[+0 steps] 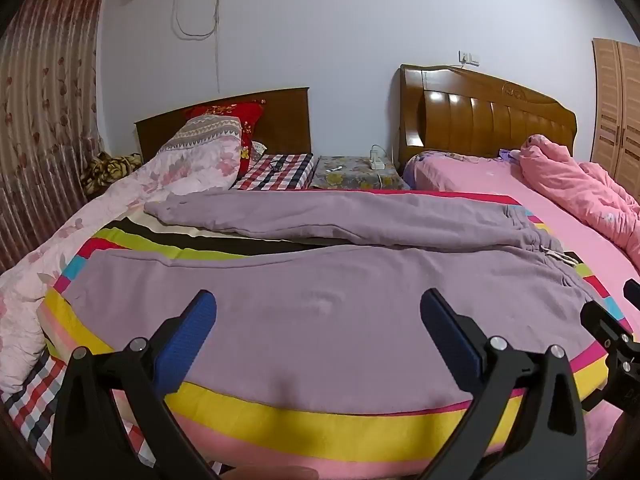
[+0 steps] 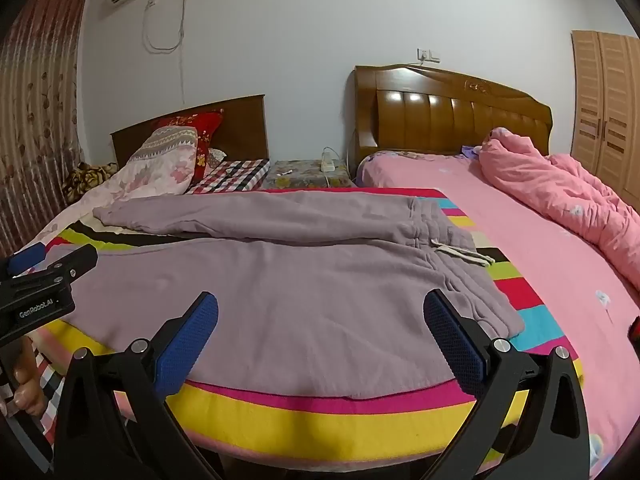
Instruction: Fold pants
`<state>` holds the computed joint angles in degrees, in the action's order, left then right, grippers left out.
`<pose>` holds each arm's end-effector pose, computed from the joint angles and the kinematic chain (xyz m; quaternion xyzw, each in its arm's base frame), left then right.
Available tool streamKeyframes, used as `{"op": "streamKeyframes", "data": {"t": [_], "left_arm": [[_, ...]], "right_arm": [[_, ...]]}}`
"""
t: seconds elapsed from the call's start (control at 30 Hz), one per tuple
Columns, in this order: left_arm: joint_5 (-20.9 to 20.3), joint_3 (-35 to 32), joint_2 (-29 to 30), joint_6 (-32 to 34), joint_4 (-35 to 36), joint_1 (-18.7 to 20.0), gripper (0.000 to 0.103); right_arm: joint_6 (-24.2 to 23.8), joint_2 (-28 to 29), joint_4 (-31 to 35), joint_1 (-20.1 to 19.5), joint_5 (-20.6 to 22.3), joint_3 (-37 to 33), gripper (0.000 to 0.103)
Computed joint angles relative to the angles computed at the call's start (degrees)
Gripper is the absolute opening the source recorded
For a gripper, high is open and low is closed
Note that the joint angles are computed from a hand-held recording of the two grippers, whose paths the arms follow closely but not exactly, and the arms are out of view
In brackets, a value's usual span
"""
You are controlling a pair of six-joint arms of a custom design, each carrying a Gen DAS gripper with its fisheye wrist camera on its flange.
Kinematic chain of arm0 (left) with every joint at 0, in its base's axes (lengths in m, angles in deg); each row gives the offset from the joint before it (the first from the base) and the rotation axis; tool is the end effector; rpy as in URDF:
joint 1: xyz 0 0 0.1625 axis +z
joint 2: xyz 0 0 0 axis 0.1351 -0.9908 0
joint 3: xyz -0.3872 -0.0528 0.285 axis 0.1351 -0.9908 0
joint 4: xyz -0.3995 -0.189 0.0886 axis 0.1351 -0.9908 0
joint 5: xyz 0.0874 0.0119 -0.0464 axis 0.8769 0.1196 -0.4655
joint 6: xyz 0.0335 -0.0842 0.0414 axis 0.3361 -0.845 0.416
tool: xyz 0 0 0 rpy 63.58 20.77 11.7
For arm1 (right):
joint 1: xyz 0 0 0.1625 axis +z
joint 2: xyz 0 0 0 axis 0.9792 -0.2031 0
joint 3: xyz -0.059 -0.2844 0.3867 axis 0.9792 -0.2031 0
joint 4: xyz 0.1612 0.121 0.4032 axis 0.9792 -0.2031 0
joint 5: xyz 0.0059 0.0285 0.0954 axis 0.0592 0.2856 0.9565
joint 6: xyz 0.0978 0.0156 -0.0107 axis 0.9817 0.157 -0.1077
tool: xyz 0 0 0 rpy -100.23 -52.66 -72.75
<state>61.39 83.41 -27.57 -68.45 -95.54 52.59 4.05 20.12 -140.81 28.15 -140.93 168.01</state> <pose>-0.0773 -0.5736 0.1840 0.1315 0.7669 -0.4895 0.3935 0.2575 -0.5744 0.0473 0.2385 -0.8146 0.4439 0.2871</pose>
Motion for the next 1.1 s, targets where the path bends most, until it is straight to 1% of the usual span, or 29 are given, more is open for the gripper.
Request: {"op": "streamKeyframes", "data": {"t": [0.4,0.47,0.97,1.1], "left_arm": [[-0.6,0.3,0.2,-0.7,0.5,-0.1,0.102],[-0.8,-0.3,0.6,-1.5,1.9,0.1,0.102],[-0.9,-0.7,1.0,-2.8,3.6,0.3,0.102],[-1.0,-0.8,1.1,-3.0,4.0,0.2,0.102]], "right_arm": [[1.0,-0.1,1.6,0.0,0.0,-0.2,0.099],[0.9,0.1,1.0,-0.3,0.2,0.1,0.099],[1.2,-0.2,1.3,-0.5,0.5,0.4,0.099],[1.0,0.3,0.5,-1.0,1.1,0.9,0.099]]}}
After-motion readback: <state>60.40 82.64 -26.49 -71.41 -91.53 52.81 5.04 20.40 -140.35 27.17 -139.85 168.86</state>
